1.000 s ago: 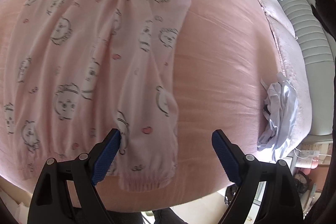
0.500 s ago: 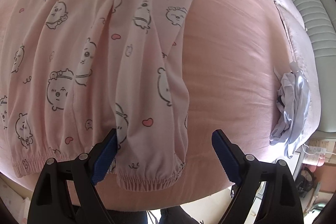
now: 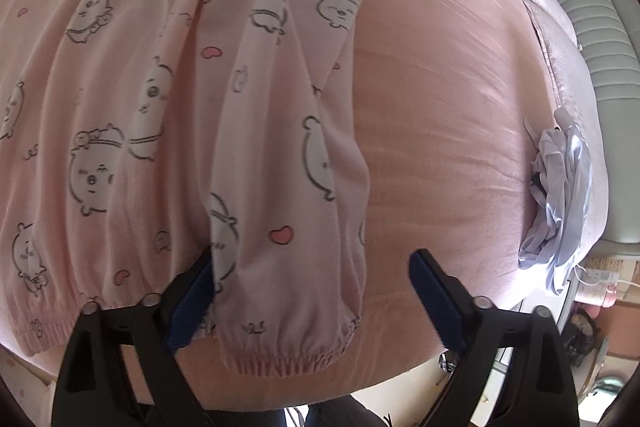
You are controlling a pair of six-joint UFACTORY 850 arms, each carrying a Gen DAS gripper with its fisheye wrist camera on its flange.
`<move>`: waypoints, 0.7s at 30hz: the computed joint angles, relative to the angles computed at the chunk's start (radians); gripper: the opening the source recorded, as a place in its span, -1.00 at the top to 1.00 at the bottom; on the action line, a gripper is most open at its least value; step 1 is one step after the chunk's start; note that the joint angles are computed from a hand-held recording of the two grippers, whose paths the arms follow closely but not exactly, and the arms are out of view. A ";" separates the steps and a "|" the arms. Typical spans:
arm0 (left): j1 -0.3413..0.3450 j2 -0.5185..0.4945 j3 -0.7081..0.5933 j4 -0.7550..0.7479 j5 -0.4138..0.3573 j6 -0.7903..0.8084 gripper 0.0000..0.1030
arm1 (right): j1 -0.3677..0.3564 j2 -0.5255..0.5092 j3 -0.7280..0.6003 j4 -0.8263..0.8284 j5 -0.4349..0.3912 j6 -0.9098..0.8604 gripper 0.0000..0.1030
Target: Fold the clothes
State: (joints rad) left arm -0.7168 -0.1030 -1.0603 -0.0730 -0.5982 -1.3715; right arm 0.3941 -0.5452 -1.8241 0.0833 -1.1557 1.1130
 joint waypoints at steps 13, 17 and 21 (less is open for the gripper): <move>-0.010 0.080 0.089 0.046 0.080 -0.093 -1.00 | -0.009 0.027 0.058 -0.016 0.021 0.060 -0.33; -0.010 0.136 0.147 0.069 0.126 -0.173 -0.81 | -0.012 0.035 0.071 -0.017 0.038 0.072 -0.14; -0.022 0.142 0.129 0.144 -0.001 -0.261 0.15 | -0.012 0.021 0.053 -0.027 0.014 0.071 0.07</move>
State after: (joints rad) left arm -0.7388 0.0391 -0.9318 0.0709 -0.5989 -1.6326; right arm 0.3824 -0.5240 -1.7708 0.0566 -1.1414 1.1841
